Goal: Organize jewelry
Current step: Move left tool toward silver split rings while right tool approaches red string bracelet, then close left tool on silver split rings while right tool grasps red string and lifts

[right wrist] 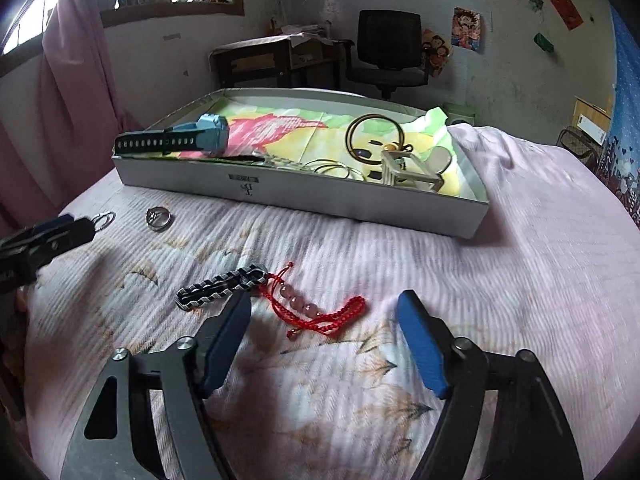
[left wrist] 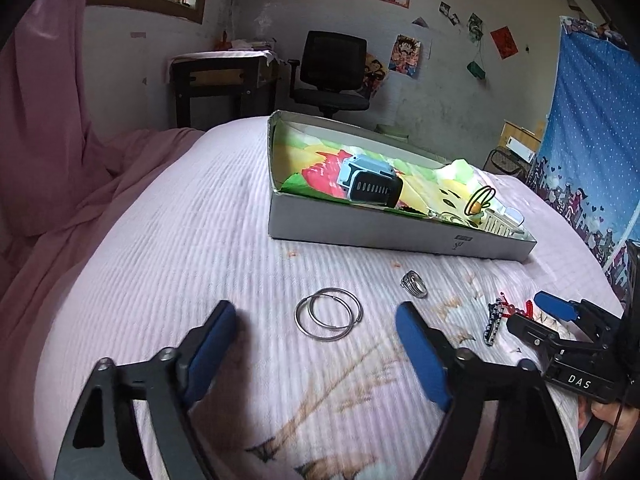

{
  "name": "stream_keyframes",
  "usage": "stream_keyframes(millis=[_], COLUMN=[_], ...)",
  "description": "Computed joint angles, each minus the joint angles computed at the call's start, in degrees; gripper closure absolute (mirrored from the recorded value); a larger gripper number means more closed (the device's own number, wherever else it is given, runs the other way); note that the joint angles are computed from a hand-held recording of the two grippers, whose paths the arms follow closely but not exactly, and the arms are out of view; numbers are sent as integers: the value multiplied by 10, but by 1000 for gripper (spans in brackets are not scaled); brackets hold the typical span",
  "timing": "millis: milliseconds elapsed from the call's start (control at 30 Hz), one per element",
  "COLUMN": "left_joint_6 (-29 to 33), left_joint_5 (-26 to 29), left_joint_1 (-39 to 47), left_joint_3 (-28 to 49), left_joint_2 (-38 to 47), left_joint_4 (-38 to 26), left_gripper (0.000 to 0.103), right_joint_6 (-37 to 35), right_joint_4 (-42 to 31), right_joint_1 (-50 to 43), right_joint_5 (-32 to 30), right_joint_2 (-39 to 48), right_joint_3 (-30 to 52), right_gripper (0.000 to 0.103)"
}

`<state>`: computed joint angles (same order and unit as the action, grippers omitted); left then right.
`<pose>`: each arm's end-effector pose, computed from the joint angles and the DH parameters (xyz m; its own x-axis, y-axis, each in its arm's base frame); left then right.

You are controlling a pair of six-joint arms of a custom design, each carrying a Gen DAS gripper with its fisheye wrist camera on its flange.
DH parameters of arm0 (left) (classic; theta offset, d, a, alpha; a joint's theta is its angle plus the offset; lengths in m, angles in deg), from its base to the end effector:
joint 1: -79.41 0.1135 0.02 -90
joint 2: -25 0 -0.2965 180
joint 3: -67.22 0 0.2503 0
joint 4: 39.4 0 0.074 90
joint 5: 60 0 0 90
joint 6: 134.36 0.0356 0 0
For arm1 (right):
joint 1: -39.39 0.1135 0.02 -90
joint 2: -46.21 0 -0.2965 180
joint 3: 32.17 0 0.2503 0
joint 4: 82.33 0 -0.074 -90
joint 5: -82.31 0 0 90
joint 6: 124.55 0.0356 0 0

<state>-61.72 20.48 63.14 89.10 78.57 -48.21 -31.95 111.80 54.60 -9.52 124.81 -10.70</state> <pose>0.1359 -0.0335 0.1497 -0.6415 -0.1193 -0.7578 -0.0375 0.9915 -0.1244 0.1709 0.0476 0.1192 -0.6703 -0.1353 -0.7296 -0.2546 0.9655 0.0549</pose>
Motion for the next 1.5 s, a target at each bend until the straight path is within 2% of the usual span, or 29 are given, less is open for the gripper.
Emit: stream_keyframes(millis=[300,367,467,633,900,1167,1367,1500], left_joint_6=[14,19,24,26,29,26,21,13], left_joint_5=[39,51,63,63,43,13,-22,-41], left_joint_1=[10,16,21,15,-21,-64,-116,-141], left_joint_3=[-11,-13,-16,-20,-26,-31,-37,-38], left_joint_2=[25,27,30,27,8,-24,-64,-99], left_joint_4=[36,43,49,52,46,31,6,-21], left_gripper=[57,66,74,74,74,74,74,74], right_joint_6=[-4,-4,-6,-8,2,9,18,21], right_joint_4=[16,24,33,41,63,86,66,37], right_joint_1=[0,-1,-1,7,-1,5,3,-30], right_joint_5=[-16,-23,-39,-52,-104,-118,-112,-127], right_joint_2=[25,29,33,34,32,30,-13,-72], right_joint_3=[-2,-4,-7,-12,-29,-39,-50,-59], right_gripper=[51,56,68,83,91,94,95,95])
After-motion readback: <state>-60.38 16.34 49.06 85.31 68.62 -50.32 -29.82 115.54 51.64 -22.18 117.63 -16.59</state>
